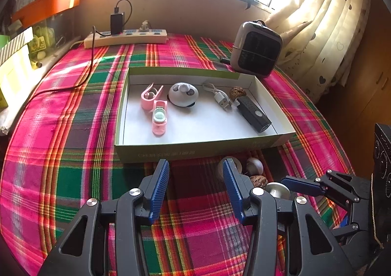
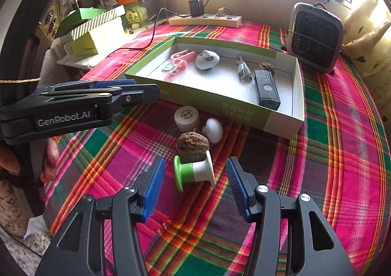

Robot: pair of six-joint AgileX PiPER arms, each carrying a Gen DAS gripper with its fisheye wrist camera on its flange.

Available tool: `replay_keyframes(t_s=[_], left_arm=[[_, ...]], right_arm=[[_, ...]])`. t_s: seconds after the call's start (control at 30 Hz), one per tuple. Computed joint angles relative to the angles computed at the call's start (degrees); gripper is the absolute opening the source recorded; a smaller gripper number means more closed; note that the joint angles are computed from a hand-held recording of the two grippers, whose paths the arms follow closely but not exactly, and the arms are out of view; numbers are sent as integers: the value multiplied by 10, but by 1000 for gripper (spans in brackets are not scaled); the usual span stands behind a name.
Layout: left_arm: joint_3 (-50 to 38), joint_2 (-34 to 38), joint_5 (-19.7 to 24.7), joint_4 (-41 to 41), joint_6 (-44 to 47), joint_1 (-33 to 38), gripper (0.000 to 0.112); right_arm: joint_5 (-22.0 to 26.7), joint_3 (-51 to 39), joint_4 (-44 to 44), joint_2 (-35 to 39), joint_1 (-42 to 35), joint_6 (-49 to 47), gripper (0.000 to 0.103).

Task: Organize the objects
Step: 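Move right tool onto the green-and-white spool and close on it, then close left tool on the walnut while right tool holds the spool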

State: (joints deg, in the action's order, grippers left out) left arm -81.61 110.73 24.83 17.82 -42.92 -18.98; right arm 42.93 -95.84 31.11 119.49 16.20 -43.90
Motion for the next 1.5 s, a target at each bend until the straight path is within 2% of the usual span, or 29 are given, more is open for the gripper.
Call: replay_keyframes(t_s=[0.17, 0.33, 0.63, 1.5], left_arm=[[1, 1, -1, -16, 14, -1, 45], [-10, 8, 5, -29, 31, -6, 45], [-32, 20, 19, -41, 47, -17, 45], [-118, 80, 64, -84, 119, -59, 45]], right_arm=[[5, -9, -12, 10, 0, 5, 53], [-11, 1, -14, 7, 1, -1, 53], [-25, 14, -5, 0, -7, -20, 34], [-44, 20, -11, -2, -56, -18, 34]])
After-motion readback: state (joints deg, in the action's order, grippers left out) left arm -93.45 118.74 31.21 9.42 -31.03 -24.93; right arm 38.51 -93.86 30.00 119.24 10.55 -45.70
